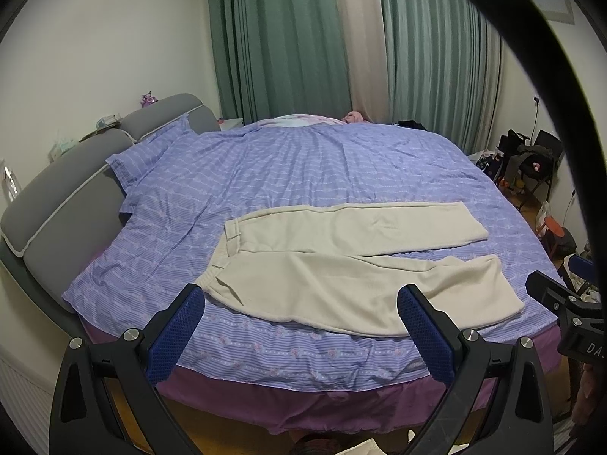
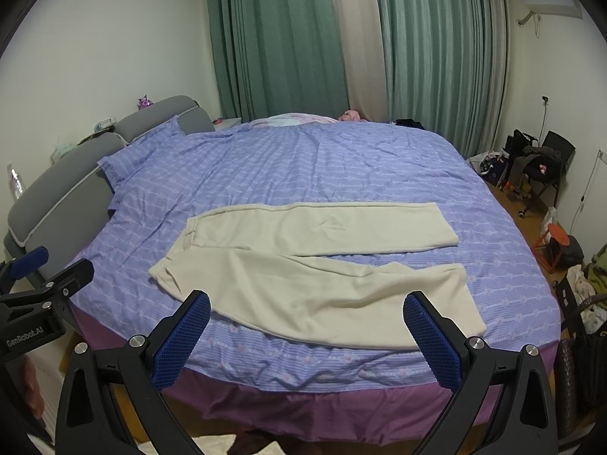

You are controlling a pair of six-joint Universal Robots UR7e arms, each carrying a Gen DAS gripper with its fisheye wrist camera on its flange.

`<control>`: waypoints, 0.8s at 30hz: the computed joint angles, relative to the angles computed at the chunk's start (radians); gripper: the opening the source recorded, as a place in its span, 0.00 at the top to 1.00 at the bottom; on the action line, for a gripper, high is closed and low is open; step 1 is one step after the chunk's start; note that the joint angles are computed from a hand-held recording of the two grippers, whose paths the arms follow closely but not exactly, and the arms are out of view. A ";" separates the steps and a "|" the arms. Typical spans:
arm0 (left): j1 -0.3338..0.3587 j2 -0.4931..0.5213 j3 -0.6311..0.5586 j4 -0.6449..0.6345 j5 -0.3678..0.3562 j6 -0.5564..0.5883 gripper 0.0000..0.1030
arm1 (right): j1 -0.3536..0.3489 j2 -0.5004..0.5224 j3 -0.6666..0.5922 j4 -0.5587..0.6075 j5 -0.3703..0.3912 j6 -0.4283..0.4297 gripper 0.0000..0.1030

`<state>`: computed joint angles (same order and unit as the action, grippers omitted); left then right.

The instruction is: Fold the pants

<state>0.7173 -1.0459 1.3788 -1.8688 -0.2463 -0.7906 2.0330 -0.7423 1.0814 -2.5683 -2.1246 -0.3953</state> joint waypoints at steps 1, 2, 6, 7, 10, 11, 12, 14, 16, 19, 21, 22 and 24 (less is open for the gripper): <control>0.000 0.000 0.001 -0.003 0.000 0.003 0.00 | 0.000 0.000 0.001 -0.001 0.000 0.000 0.00; 0.000 0.000 0.000 -0.001 -0.001 0.001 0.00 | 0.000 -0.001 0.002 -0.001 0.000 -0.001 0.00; 0.001 0.001 0.000 -0.008 -0.001 0.006 0.00 | -0.001 -0.004 0.008 -0.005 0.001 -0.001 0.00; 0.001 0.001 0.001 -0.009 -0.001 0.006 0.00 | -0.001 -0.002 0.006 -0.002 -0.001 0.000 0.00; 0.005 0.003 0.000 -0.021 -0.004 0.018 0.00 | 0.000 0.001 0.007 -0.004 -0.003 -0.001 0.00; 0.007 0.004 0.000 -0.028 -0.006 0.025 0.00 | 0.000 0.004 0.005 -0.004 -0.006 -0.001 0.00; 0.011 0.003 0.001 -0.040 -0.008 0.038 0.00 | 0.002 0.009 -0.001 0.000 -0.011 0.001 0.00; 0.020 0.005 -0.001 -0.051 -0.009 0.055 0.00 | 0.003 0.023 -0.013 0.004 -0.015 0.006 0.00; 0.032 0.005 0.000 -0.075 -0.012 0.083 0.00 | 0.005 0.046 -0.036 0.016 -0.021 0.014 0.00; 0.058 0.004 0.002 -0.109 -0.006 0.126 0.00 | 0.008 0.094 -0.083 0.035 -0.025 0.035 0.00; 0.080 0.002 0.005 -0.147 -0.004 0.171 0.00 | 0.011 0.145 -0.139 0.057 -0.030 0.053 0.00; 0.094 0.002 0.007 -0.185 -0.007 0.210 0.00 | 0.010 0.168 -0.162 0.066 -0.025 0.060 0.00; 0.128 0.003 0.006 -0.249 -0.012 0.288 0.00 | 0.011 0.227 -0.232 0.101 -0.029 0.086 0.00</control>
